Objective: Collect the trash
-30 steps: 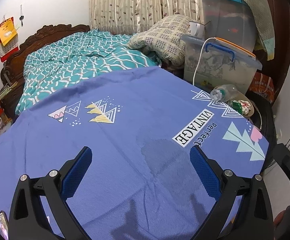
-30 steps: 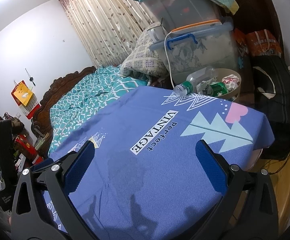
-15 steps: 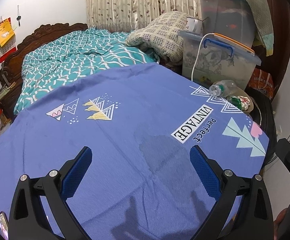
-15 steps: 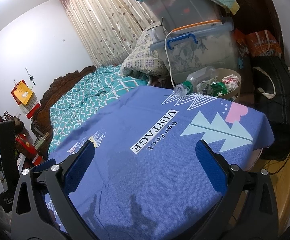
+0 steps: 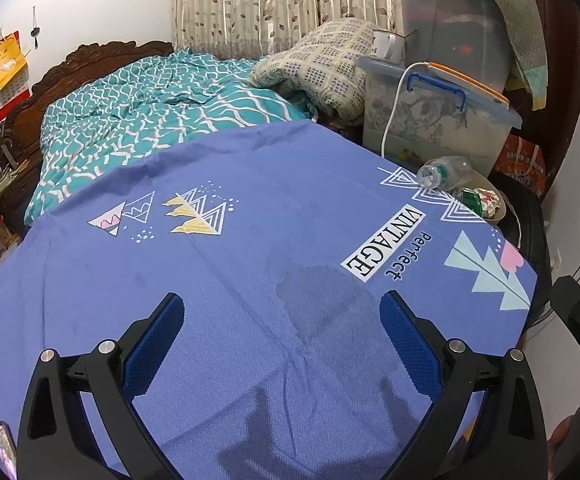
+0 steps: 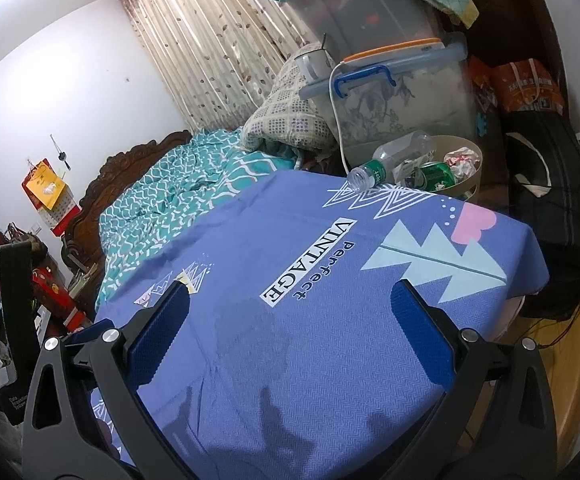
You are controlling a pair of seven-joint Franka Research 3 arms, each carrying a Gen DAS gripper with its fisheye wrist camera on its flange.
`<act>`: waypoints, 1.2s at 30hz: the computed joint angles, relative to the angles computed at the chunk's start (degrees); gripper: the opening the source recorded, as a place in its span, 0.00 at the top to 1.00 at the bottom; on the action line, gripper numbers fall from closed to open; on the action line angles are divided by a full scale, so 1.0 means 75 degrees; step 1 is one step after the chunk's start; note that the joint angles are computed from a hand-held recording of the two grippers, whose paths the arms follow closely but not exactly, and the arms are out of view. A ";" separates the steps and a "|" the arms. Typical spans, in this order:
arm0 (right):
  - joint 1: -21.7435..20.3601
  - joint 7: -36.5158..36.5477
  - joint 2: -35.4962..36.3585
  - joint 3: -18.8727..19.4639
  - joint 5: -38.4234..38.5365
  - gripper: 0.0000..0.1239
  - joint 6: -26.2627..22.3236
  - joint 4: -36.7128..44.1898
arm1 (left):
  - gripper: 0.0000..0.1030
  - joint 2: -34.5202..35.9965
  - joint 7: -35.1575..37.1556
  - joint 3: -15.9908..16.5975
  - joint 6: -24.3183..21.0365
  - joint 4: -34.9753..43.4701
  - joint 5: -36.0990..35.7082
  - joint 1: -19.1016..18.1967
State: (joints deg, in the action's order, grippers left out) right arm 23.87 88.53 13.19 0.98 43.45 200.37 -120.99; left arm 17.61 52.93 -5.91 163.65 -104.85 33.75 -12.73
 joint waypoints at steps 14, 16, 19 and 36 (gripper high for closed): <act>0.0093 -0.0093 -0.0063 -0.0089 0.0163 0.20 0.0017 -0.0007 | 0.08 0.0003 -0.0186 0.0108 -0.0063 0.0017 0.0364 -0.0124; 0.0133 -0.0184 -0.0099 -0.0109 0.0274 0.20 0.0023 -0.0012 | 0.08 0.0006 -0.0243 0.0113 -0.0099 0.0034 0.0422 -0.0140; 0.0122 -0.0238 -0.0111 -0.0086 0.0340 0.20 0.0012 -0.0006 | 0.08 0.0012 -0.0298 0.0105 -0.0148 0.0061 0.0486 -0.0150; 0.0059 -0.0249 -0.0095 -0.0022 0.0330 0.20 0.0002 0.0003 | 0.08 0.0004 -0.0350 0.0085 -0.0178 0.0051 0.0596 -0.0138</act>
